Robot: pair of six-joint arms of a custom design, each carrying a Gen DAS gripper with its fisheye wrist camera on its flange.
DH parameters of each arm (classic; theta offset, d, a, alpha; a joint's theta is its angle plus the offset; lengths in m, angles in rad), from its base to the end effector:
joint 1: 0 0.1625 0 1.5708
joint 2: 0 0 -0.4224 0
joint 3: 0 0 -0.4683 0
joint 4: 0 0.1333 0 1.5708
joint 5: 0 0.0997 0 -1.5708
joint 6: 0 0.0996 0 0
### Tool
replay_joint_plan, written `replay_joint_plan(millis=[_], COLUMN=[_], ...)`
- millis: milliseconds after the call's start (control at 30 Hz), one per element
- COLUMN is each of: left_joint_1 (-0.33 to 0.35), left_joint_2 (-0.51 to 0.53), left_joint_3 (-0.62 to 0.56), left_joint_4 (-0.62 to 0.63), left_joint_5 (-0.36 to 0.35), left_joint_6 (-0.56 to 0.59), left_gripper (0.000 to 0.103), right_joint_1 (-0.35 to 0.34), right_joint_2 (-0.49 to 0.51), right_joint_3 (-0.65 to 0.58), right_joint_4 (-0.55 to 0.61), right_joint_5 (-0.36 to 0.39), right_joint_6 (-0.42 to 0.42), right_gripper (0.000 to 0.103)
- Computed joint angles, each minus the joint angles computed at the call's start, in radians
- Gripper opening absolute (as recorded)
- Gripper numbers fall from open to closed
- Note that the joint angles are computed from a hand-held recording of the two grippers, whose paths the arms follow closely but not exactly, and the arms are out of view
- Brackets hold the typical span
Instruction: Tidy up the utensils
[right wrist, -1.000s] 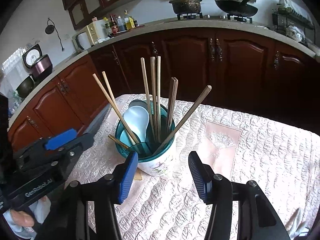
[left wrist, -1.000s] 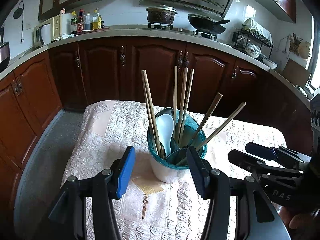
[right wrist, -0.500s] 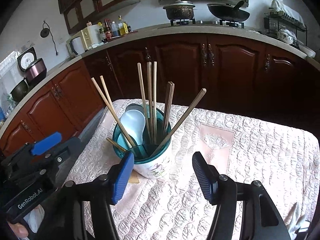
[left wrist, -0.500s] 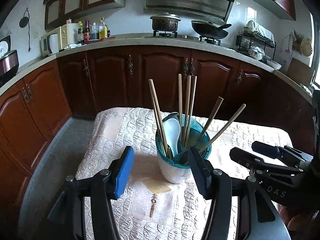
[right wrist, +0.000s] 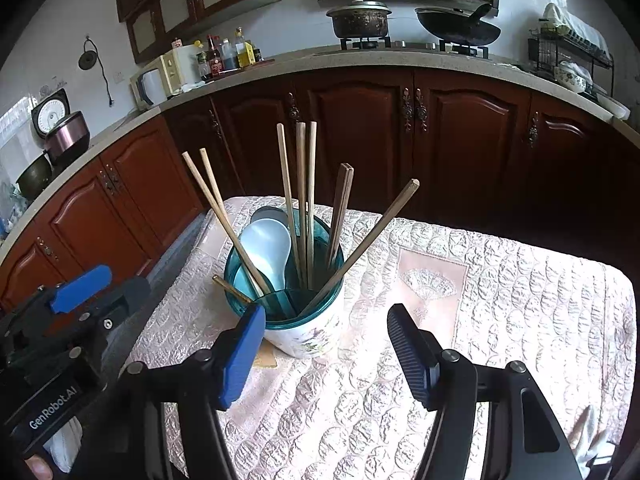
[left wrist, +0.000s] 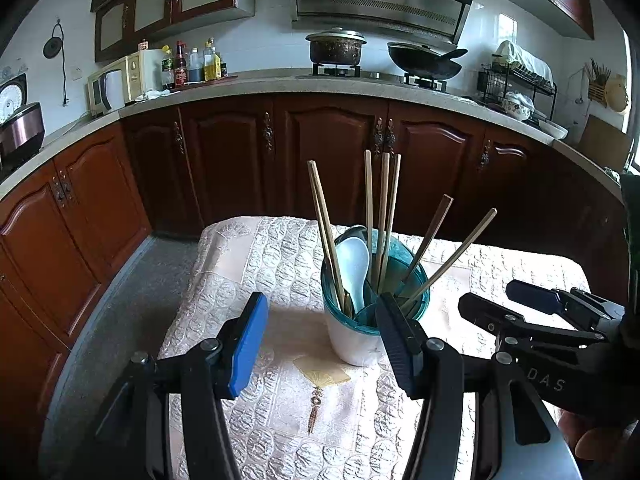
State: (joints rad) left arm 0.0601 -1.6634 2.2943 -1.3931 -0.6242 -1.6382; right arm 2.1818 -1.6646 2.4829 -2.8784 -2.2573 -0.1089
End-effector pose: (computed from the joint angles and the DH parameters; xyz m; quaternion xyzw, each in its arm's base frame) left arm -0.3523 -0.2357 0.1945 0.1268 0.8281 -0.4203 0.3486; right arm 0.2897 -0.2912 0.2201 0.2455 -0.8838 0.3021 0.2596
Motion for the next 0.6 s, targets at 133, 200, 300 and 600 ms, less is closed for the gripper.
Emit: replay_joint_plan(millis=[133, 200, 300, 600], left_joint_1=[-0.001, 0.000, 0.003, 0.003], left_joint_2=[0.001, 0.001, -0.002, -0.006], left_joint_3=[-0.003, -0.003, -0.001, 0.002], left_joint_4=[0.022, 0.024, 0.021, 0.028], left_joint_5=[0.005, 0.006, 0.008, 0.007], left_joint_6=[-0.017, -0.018, -0.014, -0.032], left_gripper=[0.057, 0.057, 0.057, 0.057], right_joint_1=[0.004, 0.004, 0.004, 0.002], right_joint_2=[0.007, 0.009, 0.012, 0.017], right_joint_3=[-0.003, -0.004, -0.005, -0.006], right_joint_4=[0.000, 0.001, 0.001, 0.000], right_joint_5=[-0.004, -0.005, -0.005, -0.013], right_joint_6=[-0.003, -0.002, -0.001, 0.001], right_gripper=[0.067, 0.068, 0.068, 0.069])
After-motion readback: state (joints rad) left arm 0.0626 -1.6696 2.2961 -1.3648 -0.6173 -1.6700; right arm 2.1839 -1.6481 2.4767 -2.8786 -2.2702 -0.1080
